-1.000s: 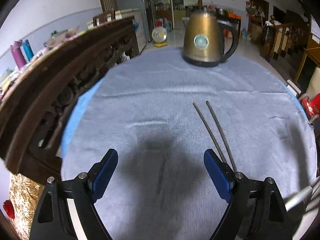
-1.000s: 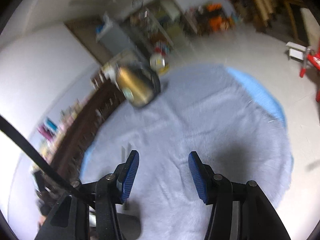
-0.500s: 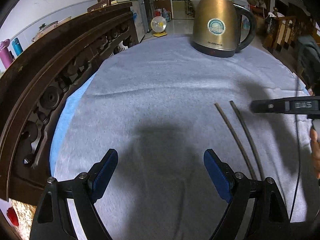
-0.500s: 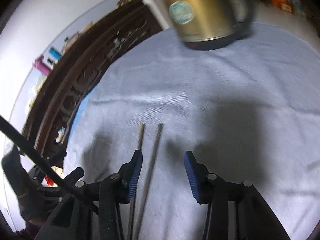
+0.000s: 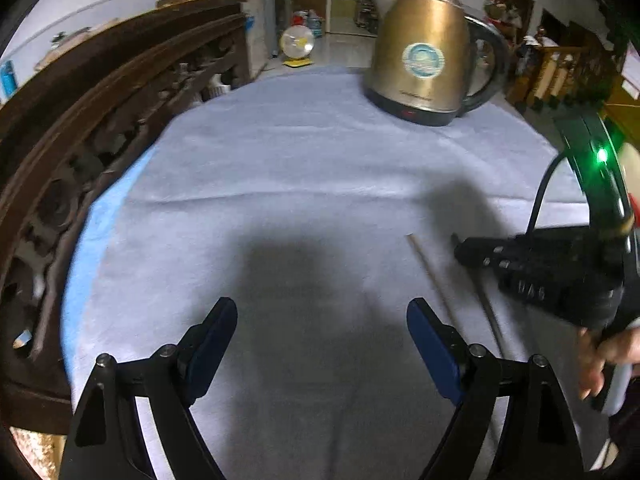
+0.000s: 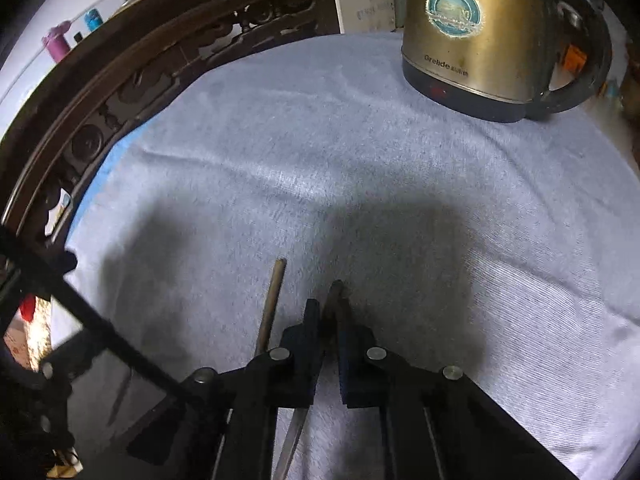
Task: Organize utensils
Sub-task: 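Grasp a chopstick with the right tool while the left tool grasps the other chopstick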
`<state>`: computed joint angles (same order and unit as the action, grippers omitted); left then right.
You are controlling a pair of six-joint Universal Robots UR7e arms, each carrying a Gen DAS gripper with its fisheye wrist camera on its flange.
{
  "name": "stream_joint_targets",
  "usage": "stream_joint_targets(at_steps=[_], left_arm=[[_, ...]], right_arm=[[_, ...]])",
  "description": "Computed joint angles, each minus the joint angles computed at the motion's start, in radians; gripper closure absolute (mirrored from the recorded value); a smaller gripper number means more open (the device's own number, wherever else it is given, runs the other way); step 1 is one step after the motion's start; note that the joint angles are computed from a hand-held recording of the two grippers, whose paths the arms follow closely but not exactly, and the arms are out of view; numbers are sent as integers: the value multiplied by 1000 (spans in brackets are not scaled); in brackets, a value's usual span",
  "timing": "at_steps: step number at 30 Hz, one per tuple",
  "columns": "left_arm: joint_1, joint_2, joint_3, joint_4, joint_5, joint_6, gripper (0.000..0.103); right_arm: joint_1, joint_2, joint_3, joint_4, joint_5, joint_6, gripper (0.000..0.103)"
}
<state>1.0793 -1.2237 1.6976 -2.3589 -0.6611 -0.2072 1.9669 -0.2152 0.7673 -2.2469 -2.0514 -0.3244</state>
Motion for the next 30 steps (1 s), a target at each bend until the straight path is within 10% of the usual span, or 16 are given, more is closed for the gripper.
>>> stream_joint_targets(at_steps=[16,20,30], left_arm=[[44,248,-288,236,-118,-62,67],[48,251,-286,212,-141,-38,94],[54,251,-295,225,-222,-37,88]], right_arm=[[-103,-249,257,-89,-49,141,94],[-105,-243,217,-1,-49,198,93],[-81,-212,210,-19,-125,152,93]])
